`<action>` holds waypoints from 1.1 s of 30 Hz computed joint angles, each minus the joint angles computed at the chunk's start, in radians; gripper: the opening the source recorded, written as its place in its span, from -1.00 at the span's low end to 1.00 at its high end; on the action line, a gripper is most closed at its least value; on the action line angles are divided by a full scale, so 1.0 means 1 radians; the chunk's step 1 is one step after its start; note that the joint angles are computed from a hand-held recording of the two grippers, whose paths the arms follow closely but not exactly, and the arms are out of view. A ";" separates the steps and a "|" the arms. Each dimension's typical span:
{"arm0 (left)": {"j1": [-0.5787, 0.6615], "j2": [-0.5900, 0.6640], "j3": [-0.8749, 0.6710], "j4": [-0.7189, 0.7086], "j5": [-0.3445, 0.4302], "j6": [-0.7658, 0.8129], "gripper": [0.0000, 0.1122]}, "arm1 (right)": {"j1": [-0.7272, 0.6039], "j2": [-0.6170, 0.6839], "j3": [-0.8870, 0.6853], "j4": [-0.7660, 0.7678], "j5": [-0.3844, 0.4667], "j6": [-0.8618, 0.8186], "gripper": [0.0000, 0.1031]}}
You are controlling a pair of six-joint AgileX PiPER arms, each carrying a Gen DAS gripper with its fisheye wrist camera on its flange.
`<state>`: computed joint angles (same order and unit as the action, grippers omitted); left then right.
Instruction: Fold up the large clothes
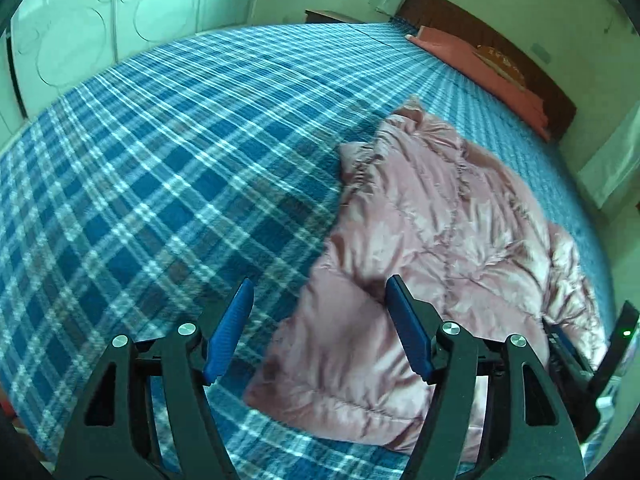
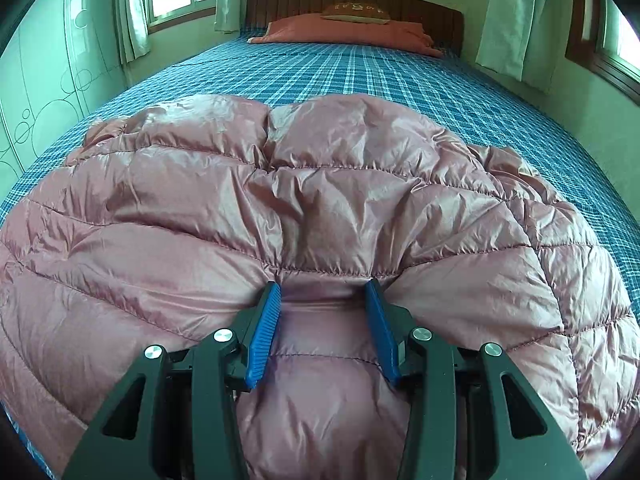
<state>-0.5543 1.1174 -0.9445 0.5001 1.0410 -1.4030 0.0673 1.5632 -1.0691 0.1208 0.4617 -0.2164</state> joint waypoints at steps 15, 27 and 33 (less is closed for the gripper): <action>0.254 0.114 0.024 -0.317 -0.321 0.333 0.25 | 0.002 -0.002 0.003 -0.007 -0.003 0.007 -0.13; 0.351 0.104 0.044 -0.573 -0.420 0.656 -0.28 | 0.021 -0.010 0.005 -0.054 -0.003 0.060 -0.13; 0.305 0.137 0.010 -0.436 -0.397 0.549 -0.38 | 0.042 -0.008 0.008 -0.105 -0.012 0.115 -0.13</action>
